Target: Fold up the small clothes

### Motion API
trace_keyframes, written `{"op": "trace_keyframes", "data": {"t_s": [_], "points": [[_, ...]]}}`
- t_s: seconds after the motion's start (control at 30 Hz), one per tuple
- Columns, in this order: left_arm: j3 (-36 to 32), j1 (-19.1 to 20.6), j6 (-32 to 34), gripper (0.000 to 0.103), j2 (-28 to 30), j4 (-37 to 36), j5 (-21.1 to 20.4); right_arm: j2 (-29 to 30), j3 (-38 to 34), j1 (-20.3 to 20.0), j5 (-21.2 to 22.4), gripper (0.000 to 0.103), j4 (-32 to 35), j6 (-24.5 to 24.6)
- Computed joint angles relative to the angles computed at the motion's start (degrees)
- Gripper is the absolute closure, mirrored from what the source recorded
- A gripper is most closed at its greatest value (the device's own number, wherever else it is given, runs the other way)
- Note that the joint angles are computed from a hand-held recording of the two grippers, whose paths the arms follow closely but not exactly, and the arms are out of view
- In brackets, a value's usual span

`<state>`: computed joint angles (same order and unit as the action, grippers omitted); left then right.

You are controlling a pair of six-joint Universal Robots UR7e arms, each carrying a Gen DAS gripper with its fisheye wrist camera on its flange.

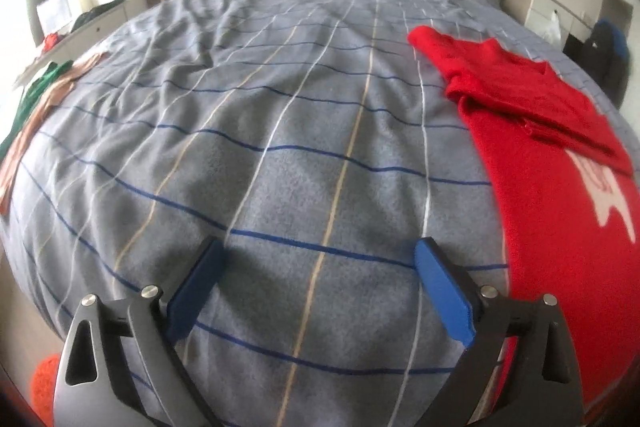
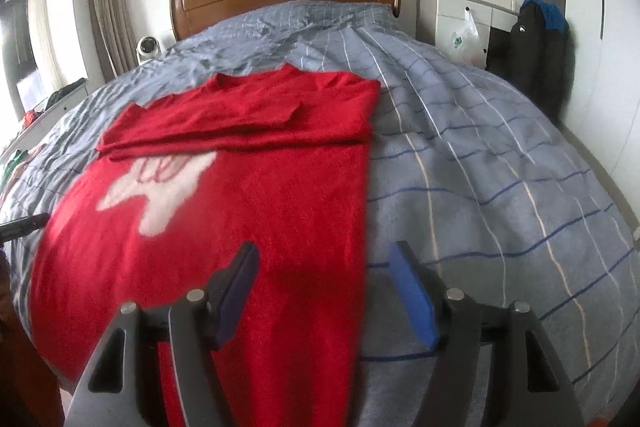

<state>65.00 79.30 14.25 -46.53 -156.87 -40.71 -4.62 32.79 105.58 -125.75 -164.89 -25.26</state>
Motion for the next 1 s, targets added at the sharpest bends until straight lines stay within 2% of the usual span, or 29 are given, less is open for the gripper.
{"op": "trace_keyframes", "data": {"t_s": [0.1,0.53,1.0], "points": [[0.34,0.01,0.85,0.006,-0.03,-0.67,0.08,0.36,-0.73,-0.31,-0.26,0.035,1.61,1.91],[0.13,0.15,2.22,0.002,0.6,-2.0,0.83,0.42,-0.28,-0.79,0.49,0.027,1.33,1.89],[0.18,0.16,2.5,0.001,0.67,-2.35,0.92,0.35,-0.17,-0.86,0.7,0.026,1.31,2.04]]}}
